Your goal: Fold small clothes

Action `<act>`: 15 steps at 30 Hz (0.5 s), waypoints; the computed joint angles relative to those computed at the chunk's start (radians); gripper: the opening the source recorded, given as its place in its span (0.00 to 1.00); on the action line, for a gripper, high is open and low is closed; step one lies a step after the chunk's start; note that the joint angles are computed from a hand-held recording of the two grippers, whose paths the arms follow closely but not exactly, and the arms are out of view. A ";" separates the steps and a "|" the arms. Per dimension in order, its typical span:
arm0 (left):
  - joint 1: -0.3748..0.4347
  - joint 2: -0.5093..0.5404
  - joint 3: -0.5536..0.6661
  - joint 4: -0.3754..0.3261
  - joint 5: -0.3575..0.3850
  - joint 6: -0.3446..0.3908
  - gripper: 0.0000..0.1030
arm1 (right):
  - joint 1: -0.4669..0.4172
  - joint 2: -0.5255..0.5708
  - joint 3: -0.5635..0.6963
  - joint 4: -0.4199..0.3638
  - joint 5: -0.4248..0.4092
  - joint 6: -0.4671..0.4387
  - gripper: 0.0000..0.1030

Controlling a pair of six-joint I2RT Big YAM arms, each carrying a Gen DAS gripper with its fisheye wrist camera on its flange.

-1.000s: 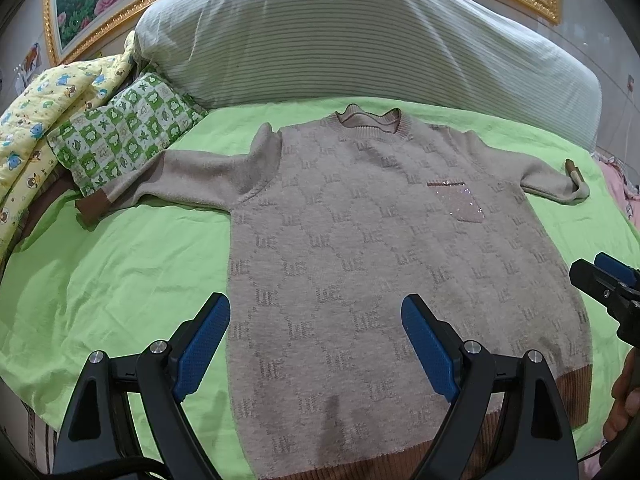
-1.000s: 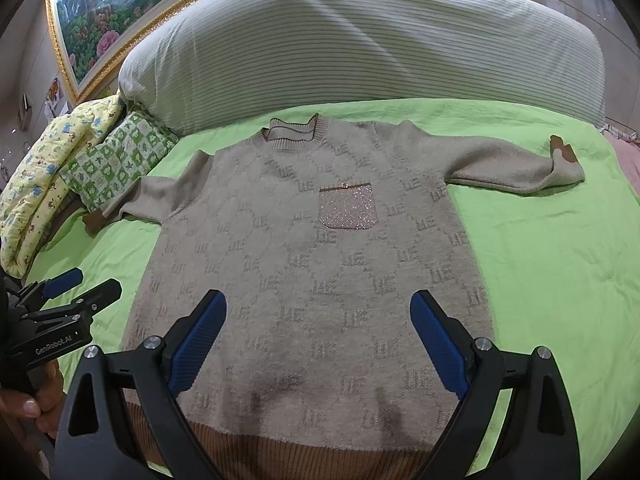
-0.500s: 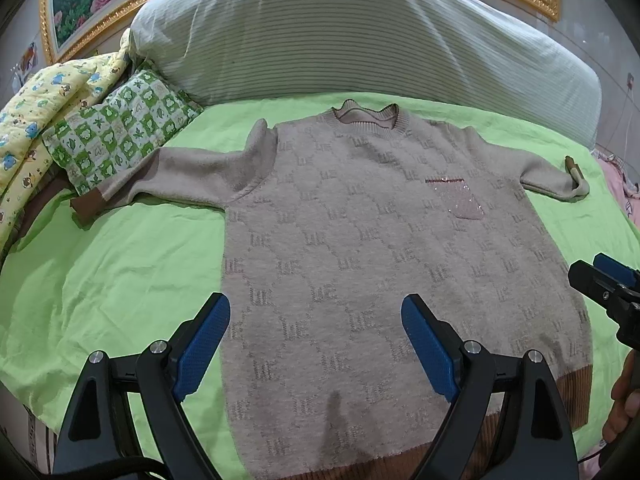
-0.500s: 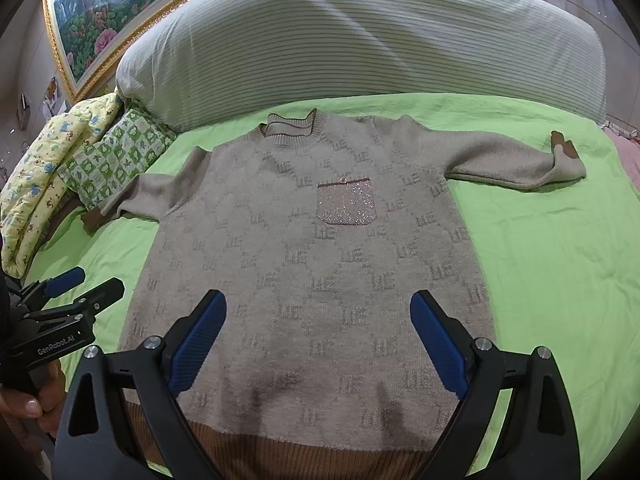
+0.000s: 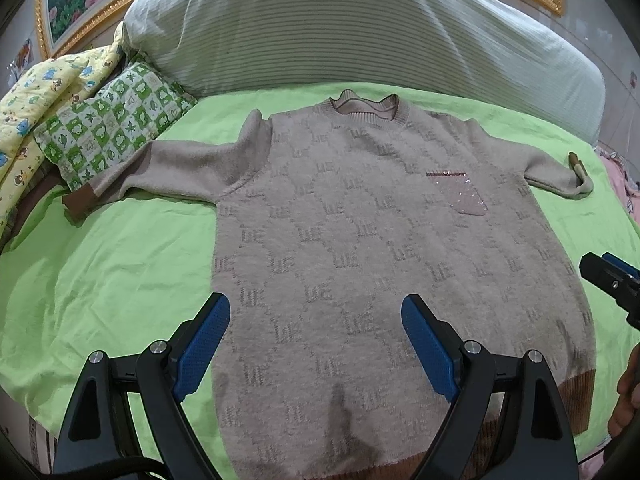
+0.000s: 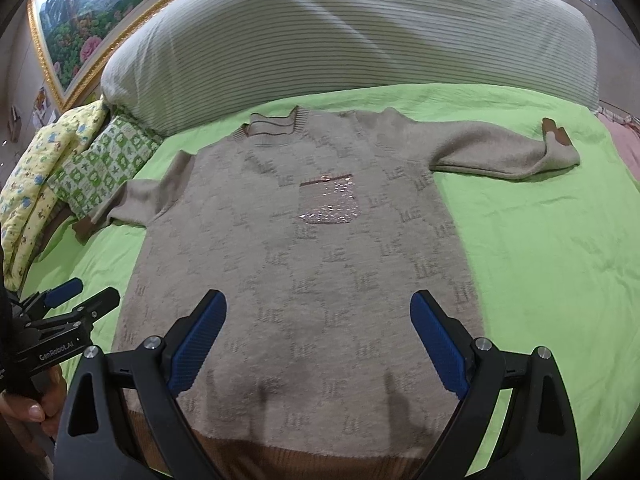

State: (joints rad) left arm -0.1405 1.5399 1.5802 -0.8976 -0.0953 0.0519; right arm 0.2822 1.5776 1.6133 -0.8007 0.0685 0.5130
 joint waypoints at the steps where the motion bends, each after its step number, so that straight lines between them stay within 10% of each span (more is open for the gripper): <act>1: -0.001 0.004 0.001 0.005 0.003 -0.003 0.86 | -0.006 0.001 0.000 -0.002 -0.003 0.005 0.91; 15: -0.028 0.172 0.192 -0.062 0.005 -0.019 0.88 | -0.199 0.062 0.067 -0.056 -0.039 0.056 0.91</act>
State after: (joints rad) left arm -0.1687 1.7124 1.7726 -0.9601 -0.0904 0.0334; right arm 0.0830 1.6400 1.6798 -0.8568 0.0293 0.5692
